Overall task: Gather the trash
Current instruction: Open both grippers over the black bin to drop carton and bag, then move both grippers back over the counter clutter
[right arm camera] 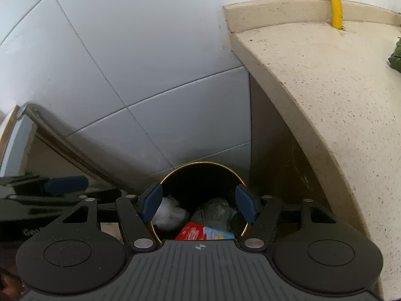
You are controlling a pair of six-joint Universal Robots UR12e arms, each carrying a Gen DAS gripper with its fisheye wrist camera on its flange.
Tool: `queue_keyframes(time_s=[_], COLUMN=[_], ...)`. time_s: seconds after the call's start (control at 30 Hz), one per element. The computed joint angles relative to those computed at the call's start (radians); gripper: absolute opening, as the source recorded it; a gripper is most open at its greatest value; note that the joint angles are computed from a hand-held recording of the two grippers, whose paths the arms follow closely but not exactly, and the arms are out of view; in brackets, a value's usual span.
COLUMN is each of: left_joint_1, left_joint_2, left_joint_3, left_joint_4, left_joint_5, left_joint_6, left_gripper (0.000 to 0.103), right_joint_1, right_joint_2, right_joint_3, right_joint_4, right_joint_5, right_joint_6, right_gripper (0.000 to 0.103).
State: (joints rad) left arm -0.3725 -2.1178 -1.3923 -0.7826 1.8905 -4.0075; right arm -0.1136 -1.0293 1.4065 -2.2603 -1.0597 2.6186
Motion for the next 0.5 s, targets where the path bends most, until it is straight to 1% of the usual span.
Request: queue_keyframes(time_s=[0.03,0.17,0.5], left_joint_1=[0.001,0.003,0.0], left_joint_2=[-0.001,-0.004,-0.006], left_joint_3=[0.002,0.006,0.011], left_joint_4=[-0.002,-0.007,-0.02], left_joint_5=[-0.002,-0.016,0.0], left_joint_6=[0.002,0.01,0.017], left_gripper=[0.057,0.059,0.059], right_joint_1=[-0.003,-0.007,-0.009], right_joint_2=[0.001,0.003,-0.004], right_joint_3=[0.002,0.002,0.007], right_joint_4=[-0.009,-0.027,-0.043], right_joint_5=[0.013,0.019,0.0], right_joint_6=[0.008,0.032,0.036], right_gripper=[0.071,0.071,0.073])
